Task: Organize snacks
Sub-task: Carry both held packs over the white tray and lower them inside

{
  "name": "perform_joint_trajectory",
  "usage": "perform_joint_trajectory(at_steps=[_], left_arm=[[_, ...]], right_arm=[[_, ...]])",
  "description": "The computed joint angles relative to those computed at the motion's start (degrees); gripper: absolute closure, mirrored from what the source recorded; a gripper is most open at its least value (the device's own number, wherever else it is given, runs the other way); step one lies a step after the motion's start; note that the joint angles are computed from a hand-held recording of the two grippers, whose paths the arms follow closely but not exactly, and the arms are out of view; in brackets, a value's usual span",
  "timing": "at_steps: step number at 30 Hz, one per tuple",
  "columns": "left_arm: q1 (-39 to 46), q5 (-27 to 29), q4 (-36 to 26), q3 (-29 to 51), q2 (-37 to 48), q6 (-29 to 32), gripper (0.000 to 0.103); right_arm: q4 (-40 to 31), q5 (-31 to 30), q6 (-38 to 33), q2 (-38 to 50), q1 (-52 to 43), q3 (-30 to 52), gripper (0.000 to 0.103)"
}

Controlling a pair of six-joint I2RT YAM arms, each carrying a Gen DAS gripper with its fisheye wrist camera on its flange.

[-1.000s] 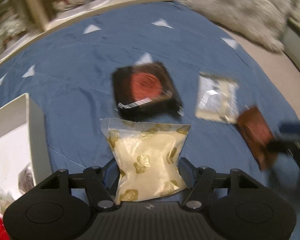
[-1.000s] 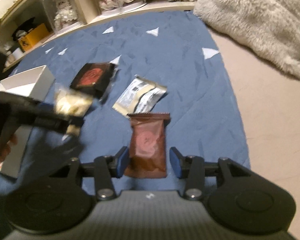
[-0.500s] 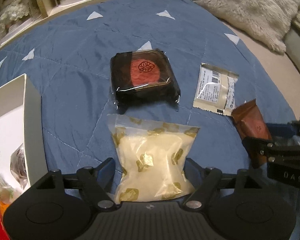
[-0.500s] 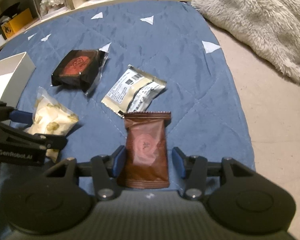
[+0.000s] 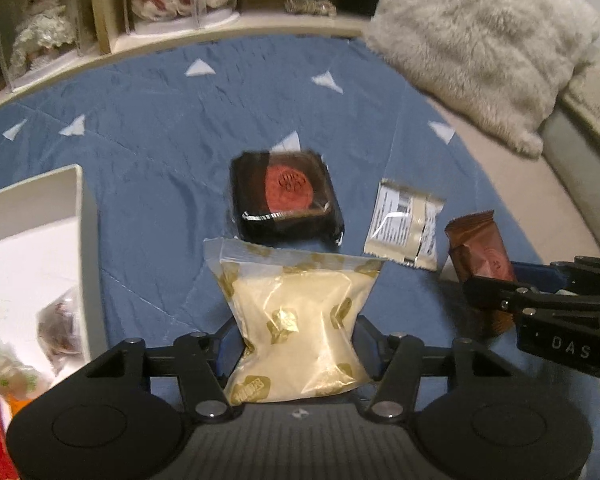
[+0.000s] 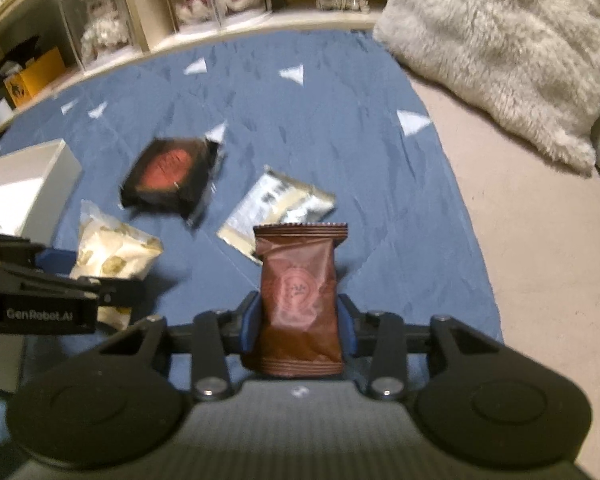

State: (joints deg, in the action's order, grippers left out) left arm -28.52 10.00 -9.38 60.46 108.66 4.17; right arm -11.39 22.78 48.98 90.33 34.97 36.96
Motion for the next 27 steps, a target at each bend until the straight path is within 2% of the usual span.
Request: perform_joint_trajectory(at_steps=[12,17,27], left_arm=[[10.7,6.8,-4.3,-3.9,-12.1,4.9,0.044],[17.3,9.4,-7.2,-3.1,-14.4,8.7,0.044],[31.2,13.8,-13.7,3.4,-12.3,18.1,0.044]], right_arm=[[-9.5,9.4,6.0,-1.4,9.8,10.8,0.057],[-14.8,12.6,8.2,3.5,12.8,18.2,0.057],[-19.5,13.4,9.1,15.2,15.3,34.3,0.057]])
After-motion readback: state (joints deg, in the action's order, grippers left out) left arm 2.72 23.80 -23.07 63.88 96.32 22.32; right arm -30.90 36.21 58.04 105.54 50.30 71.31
